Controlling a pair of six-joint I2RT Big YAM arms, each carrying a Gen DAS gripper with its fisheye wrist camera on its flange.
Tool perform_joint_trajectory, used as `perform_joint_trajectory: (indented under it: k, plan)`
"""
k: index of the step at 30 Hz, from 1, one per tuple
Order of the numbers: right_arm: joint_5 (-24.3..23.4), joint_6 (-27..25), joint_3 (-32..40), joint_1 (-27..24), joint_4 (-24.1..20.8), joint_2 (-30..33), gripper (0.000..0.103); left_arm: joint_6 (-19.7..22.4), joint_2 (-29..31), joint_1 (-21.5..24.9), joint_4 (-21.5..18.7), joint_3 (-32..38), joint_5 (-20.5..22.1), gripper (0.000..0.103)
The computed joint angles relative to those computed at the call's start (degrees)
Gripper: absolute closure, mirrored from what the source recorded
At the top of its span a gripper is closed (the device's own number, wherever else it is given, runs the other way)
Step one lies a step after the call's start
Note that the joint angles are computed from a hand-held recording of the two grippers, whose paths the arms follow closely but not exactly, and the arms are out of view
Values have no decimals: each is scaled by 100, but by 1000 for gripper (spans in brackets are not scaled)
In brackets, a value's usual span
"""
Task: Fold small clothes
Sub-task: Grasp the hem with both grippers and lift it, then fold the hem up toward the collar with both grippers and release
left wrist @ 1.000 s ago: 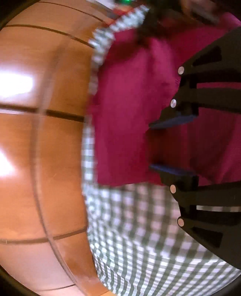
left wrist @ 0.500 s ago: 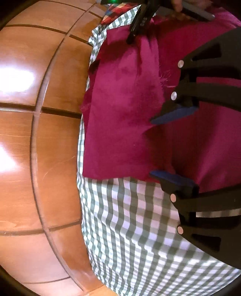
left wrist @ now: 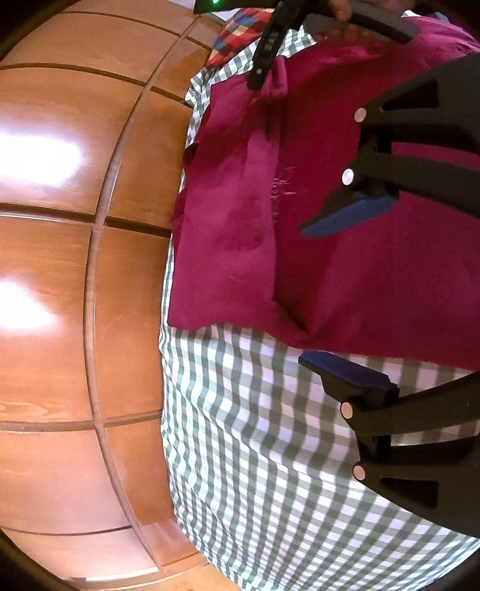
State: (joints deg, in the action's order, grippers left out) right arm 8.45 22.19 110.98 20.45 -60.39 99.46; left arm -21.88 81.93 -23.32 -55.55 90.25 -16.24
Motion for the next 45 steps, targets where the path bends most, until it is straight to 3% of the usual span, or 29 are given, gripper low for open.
perform_joint_trajectory:
  k: [11,22,24,25,26,30,34,36,40,45]
  plan:
    - [-168,83,-1514,-96,-272,-1245,16,17,-723,63,-19,-924,235,35]
    - [-862,330,-3096,-142,-562,-2716,16,13,-1953,294,-186,-2150,1306,33]
    - [-993,304,-3210,-83,-720,-2899,22,-21,-2170,297,-308,-2319,1602,40]
    - [-1038,288,-3254,-39,-828,-2989,25,-26,-2268,279,-362,-2393,1723,54]
    - [-1096,278,-3300,0,-943,-3076,31,-32,-2344,241,-425,-2443,1784,61]
    - [-1360,261,-3411,127,-1277,-3293,56,-132,-2627,-9,-674,-2589,1981,73]
    - [-1524,209,-3424,240,-1346,-3303,80,-82,-2633,-218,-802,-2583,1815,93]
    - [-1661,194,-3332,245,-1312,-3255,88,-143,-2631,-90,-768,-2503,2079,94]
    - [-2101,222,-3062,136,-864,-3244,90,-180,-2680,285,-372,-2238,2842,94]
    - [-2455,276,-2665,-208,-275,-2945,90,-172,-2289,637,145,-1753,3330,94]
